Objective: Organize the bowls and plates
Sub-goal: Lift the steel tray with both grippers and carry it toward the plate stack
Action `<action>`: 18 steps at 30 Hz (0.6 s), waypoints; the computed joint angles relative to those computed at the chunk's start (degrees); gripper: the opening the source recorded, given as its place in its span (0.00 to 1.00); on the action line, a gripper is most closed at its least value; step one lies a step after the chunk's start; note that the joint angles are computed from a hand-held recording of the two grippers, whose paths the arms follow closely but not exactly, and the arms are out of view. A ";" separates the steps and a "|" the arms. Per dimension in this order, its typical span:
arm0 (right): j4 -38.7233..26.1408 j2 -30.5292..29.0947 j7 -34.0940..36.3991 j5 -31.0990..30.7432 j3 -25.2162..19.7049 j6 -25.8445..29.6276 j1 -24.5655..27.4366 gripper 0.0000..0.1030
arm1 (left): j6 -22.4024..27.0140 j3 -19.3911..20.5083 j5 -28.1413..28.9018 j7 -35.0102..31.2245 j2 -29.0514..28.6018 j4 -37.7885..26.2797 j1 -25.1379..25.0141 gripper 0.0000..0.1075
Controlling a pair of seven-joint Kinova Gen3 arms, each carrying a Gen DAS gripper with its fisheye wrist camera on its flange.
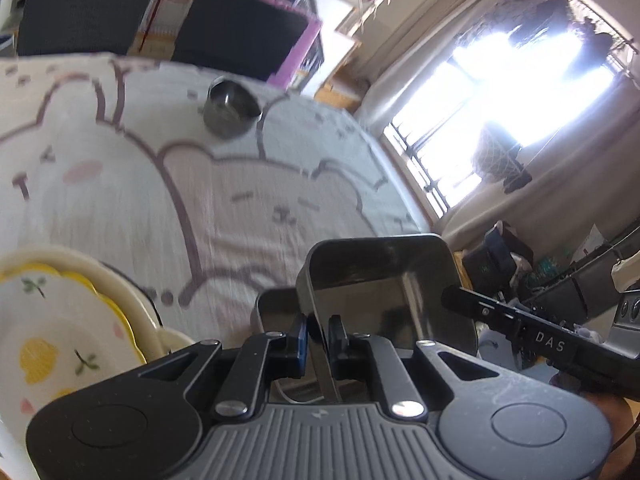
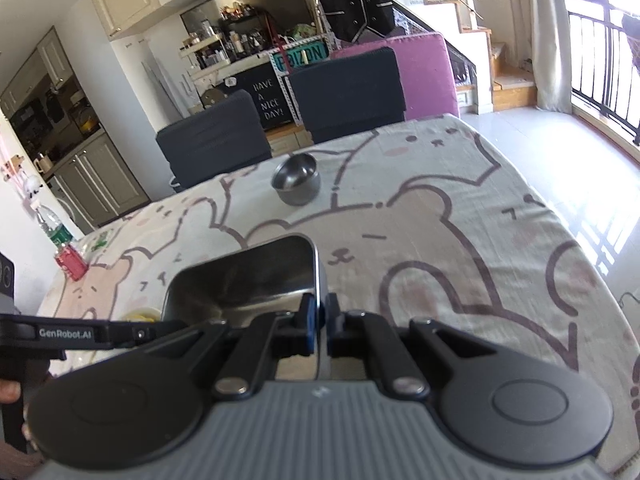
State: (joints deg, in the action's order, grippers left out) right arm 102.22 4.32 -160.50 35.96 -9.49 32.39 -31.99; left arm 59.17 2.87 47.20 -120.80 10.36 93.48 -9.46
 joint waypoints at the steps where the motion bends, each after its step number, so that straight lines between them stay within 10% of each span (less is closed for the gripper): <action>1: 0.25 0.16 0.22 -0.47 0.08 -0.41 0.25 0.07 | 0.00 0.06 -0.56 0.26 0.55 -0.33 0.25 0.10; 18: -0.30 4.34 3.93 -3.58 2.33 0.31 -0.88 0.07 | -1.33 2.29 -13.20 6.38 4.70 -4.85 4.64 0.09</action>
